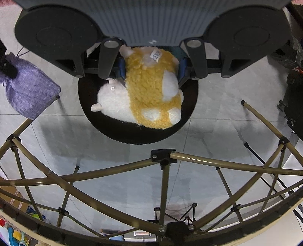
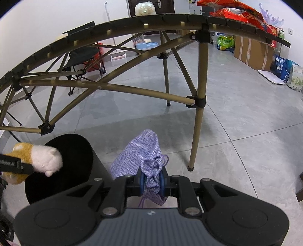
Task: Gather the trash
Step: 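Open the left gripper to drop the yellow-white plush into the bin, then move the right gripper holding the purple bag over the bin opening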
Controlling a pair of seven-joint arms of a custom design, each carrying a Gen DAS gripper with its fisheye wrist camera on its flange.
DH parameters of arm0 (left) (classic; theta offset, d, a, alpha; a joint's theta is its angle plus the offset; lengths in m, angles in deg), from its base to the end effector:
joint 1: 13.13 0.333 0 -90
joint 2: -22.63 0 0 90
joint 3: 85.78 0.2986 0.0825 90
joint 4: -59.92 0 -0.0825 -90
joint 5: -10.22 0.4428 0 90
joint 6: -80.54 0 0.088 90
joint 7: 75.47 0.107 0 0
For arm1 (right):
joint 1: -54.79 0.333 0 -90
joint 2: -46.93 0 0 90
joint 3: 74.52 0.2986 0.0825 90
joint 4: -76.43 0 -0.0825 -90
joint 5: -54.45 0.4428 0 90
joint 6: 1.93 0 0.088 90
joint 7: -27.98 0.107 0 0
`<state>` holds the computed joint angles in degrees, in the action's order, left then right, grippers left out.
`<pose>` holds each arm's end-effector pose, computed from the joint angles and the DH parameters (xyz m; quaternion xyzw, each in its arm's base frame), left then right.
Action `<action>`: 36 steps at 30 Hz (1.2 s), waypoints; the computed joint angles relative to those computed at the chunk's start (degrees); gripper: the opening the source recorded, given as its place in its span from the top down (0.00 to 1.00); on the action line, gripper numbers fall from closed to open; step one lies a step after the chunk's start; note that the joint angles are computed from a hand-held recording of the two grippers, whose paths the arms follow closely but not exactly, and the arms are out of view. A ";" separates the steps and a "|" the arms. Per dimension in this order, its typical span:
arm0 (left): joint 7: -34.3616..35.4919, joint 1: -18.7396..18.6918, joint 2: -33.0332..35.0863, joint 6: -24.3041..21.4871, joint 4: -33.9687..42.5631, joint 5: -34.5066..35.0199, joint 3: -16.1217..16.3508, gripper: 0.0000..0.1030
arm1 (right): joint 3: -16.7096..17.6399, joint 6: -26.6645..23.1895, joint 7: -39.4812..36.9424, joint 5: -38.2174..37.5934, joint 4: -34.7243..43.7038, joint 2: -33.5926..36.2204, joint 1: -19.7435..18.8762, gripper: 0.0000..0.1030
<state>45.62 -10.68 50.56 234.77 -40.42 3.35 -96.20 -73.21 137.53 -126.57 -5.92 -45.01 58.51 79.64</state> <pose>0.7325 -0.0863 0.2957 -0.4765 0.8462 -0.1885 0.1466 0.5586 0.2718 0.2717 -0.3682 0.8617 -0.2898 0.1949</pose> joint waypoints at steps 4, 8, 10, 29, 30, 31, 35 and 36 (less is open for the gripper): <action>-2.46 -1.55 1.08 -0.26 1.05 1.90 0.99 0.50 | -0.02 -0.19 -0.63 0.41 0.11 0.23 -0.01 0.85; -3.80 -2.08 1.31 1.06 0.87 3.14 1.26 0.34 | -0.28 0.09 -1.07 1.00 0.65 0.96 -0.08 0.85; -4.50 -2.22 1.05 2.80 0.13 3.64 1.36 0.14 | -0.39 0.24 -1.19 1.24 0.81 1.18 -0.05 0.85; -3.44 0.01 0.12 3.53 -0.81 2.03 -0.51 0.00 | -0.89 1.17 -1.30 1.04 0.58 1.15 0.38 0.85; -2.97 0.25 -0.08 3.58 -1.00 1.60 -0.71 0.00 | -0.84 1.11 -1.19 0.84 0.61 1.12 0.42 0.85; -2.49 0.51 -0.28 3.65 -1.20 1.12 -0.92 0.00 | -0.79 0.97 -1.12 0.61 0.68 1.08 0.48 0.85; -0.83 1.30 -0.87 4.01 -1.75 -0.46 -1.30 0.00 | -0.47 0.39 -0.55 -0.29 0.64 0.64 0.74 0.85; -0.37 1.55 -0.99 4.00 -1.83 -0.88 -1.40 0.00 | -0.37 0.22 -0.47 -0.50 0.74 0.57 0.80 0.85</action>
<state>45.25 -9.14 49.57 238.76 -42.25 2.47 -97.60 -73.58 137.75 -127.04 -6.42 -44.27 59.08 80.44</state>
